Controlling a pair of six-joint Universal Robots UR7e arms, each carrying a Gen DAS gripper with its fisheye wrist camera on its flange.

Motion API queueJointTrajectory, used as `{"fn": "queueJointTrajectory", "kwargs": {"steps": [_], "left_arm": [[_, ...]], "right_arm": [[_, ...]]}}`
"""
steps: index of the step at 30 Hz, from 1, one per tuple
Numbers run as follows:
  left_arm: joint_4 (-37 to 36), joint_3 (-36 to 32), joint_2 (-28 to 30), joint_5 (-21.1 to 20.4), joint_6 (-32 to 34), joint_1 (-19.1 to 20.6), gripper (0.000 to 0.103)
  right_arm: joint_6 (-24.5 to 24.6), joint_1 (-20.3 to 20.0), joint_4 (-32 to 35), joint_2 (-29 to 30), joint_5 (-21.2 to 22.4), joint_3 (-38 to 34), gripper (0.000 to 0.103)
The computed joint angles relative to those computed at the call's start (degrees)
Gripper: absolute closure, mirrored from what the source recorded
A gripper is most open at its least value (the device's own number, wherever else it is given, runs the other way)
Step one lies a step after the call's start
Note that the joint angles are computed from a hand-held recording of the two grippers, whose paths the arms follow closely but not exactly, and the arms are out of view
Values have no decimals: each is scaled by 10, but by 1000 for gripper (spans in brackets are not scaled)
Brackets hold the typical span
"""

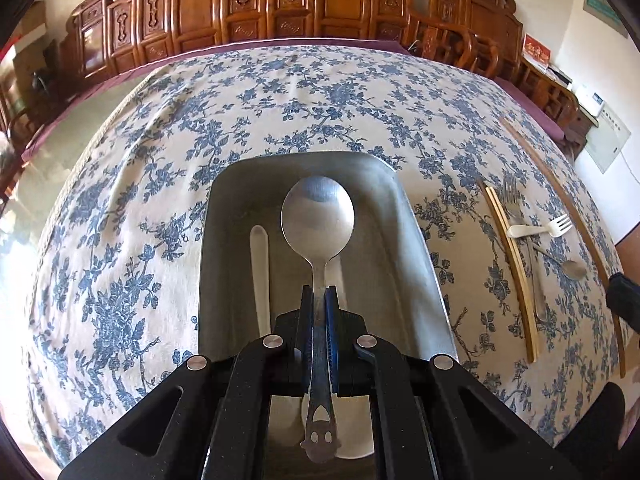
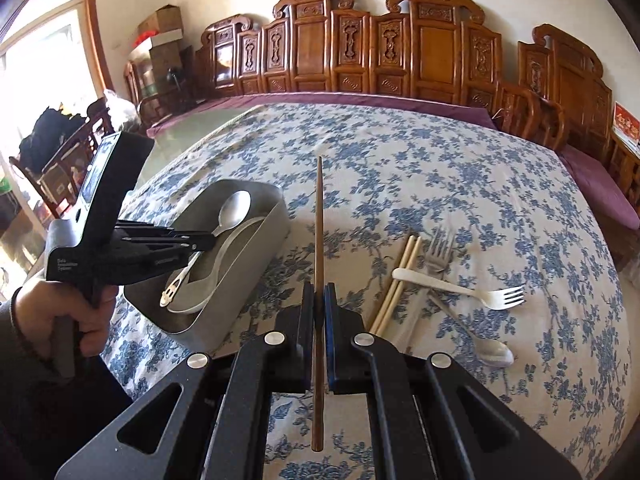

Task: Organize utensils
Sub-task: 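Carry the steel spoon into the metal tray and open the left tool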

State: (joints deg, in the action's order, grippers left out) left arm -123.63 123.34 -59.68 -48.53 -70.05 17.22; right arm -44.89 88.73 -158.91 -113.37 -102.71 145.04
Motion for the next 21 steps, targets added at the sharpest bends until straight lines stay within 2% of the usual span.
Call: {"fn": "queueJointTrajectory", "kwargs": {"steps": [7,18,21], "left_arm": [[-16,11,-3,1,6,3,98],[-38,30,-24,-13,4,12,98],[-34,32,-33,-6,0,7,98]], "right_arm": [[15,35,-14,32,-25,2,97],[34,61,-30,57,-46,7,97],[40,69,-32,63,-50,5,97]]}}
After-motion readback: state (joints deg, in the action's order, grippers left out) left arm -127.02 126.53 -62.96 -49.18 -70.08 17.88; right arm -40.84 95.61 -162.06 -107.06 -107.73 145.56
